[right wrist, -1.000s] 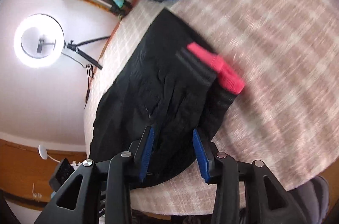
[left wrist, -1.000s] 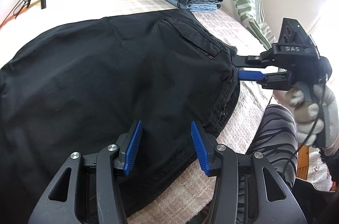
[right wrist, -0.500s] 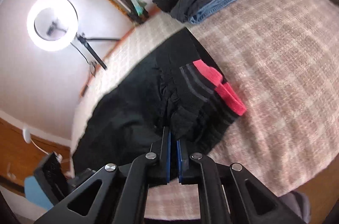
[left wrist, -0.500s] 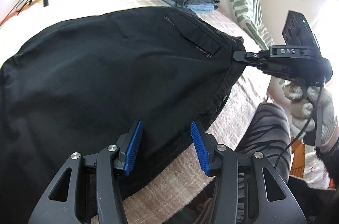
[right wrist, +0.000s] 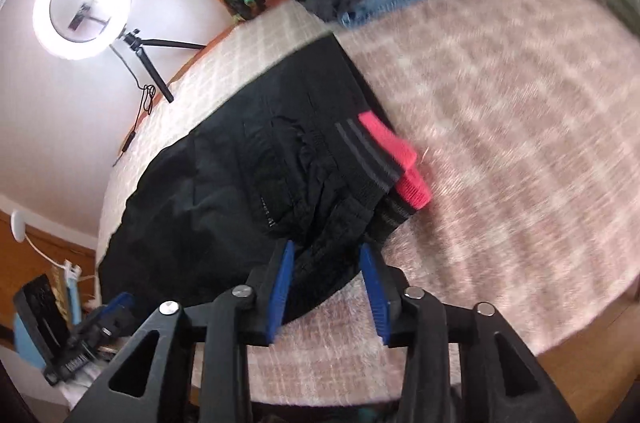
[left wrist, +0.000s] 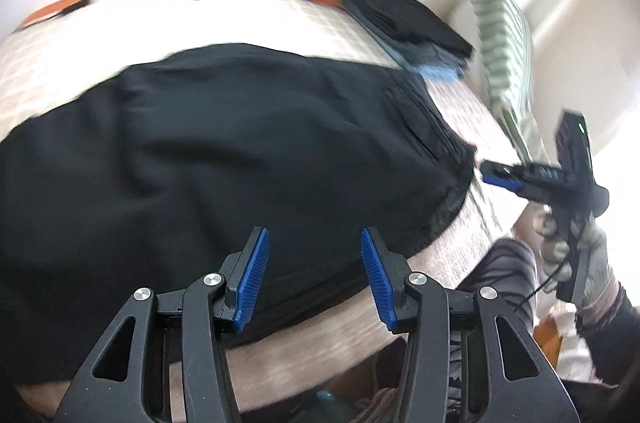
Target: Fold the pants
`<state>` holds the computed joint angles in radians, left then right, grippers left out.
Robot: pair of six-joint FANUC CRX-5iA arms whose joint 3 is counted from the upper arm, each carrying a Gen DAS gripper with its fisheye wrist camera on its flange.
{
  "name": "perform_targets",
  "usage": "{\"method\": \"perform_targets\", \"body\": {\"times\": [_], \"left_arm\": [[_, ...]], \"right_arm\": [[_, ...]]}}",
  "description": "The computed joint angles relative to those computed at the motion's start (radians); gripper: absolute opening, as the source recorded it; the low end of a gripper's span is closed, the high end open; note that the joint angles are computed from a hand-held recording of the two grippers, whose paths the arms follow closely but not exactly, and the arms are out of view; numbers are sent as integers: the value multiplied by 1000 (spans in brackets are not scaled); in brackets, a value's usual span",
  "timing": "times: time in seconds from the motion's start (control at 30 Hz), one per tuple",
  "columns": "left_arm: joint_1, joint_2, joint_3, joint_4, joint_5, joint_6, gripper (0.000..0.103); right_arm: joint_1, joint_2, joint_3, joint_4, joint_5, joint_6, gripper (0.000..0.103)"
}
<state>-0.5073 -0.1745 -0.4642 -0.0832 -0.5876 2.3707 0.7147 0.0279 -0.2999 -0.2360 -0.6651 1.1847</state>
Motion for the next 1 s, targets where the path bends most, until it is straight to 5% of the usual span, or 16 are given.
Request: {"method": "perform_targets", "body": {"times": [0.27, 0.57, 0.9, 1.0], "left_arm": [[-16, -246, -110, -199, -155, 421, 46], [-85, -493, -226, -352, -328, 882, 47], [-181, -665, -347, -476, -342, 1327, 49], [-182, -664, -366, -469, -307, 1372, 49]], "right_arm": [[116, -90, -72, 215, 75, -59, 53], [209, -56, -7, 140, 120, 146, 58], [271, -40, 7, 112, 198, 248, 70], [293, -36, 1, 175, 193, 205, 70]]}}
